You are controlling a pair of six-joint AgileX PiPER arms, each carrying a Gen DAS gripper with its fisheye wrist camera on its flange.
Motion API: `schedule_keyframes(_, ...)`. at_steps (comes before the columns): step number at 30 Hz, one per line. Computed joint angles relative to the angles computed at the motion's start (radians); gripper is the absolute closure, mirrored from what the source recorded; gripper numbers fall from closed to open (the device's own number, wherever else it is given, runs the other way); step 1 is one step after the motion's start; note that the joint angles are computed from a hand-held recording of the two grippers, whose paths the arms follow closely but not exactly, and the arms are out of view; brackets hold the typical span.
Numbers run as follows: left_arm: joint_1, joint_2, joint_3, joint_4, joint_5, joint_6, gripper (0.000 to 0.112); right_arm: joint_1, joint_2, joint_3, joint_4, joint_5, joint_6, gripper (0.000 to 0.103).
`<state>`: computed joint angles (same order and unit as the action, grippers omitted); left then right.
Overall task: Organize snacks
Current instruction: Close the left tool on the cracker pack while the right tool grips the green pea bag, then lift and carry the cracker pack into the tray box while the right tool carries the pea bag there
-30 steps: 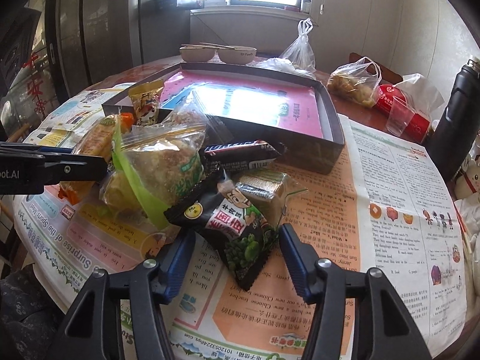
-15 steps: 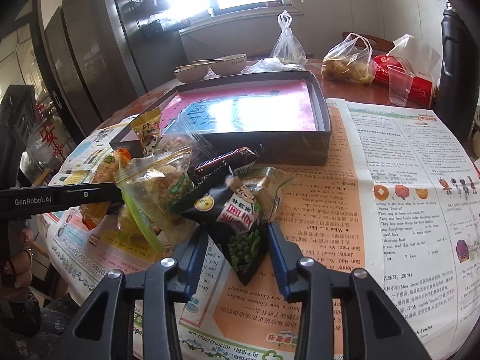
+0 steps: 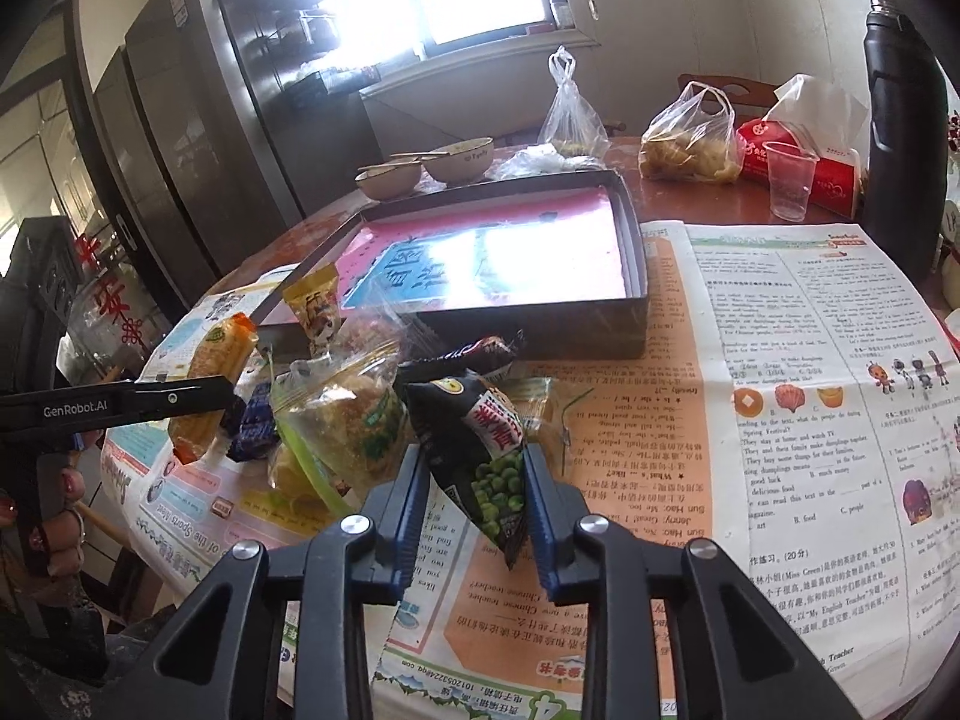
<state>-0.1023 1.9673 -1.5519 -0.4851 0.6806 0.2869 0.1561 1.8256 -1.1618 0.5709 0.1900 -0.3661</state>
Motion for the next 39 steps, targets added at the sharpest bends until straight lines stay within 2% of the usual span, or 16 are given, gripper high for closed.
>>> schedule_keyframes(5,0.014,0.010,-0.027,0.008,0.004,-0.016,0.077,-0.019,0.007,-0.017,0.121,0.017,-0.103,0.072)
schedule_keyframes(11,0.025,0.029,-0.077,0.017,0.006,-0.034,0.077,-0.024,0.009,-0.055,0.133,0.022,-0.119,0.072)
schedule_keyframes(13,0.029,0.038,-0.098,0.021,0.010,-0.042,0.077,-0.022,0.014,-0.076,0.081,0.021,-0.068,0.073)
schedule_keyframes(22,0.033,0.100,-0.214,0.045,0.034,-0.083,0.077,-0.034,0.055,-0.159,0.041,0.026,-0.023,0.074)
schedule_keyframes(33,0.024,0.236,-0.445,0.107,0.107,-0.157,0.077,-0.051,0.137,-0.307,-0.045,0.074,0.081,0.074)
schedule_keyframes(39,0.014,0.306,-0.558,0.149,0.141,-0.199,0.077,-0.056,0.204,-0.415,-0.156,0.124,0.192,0.074)
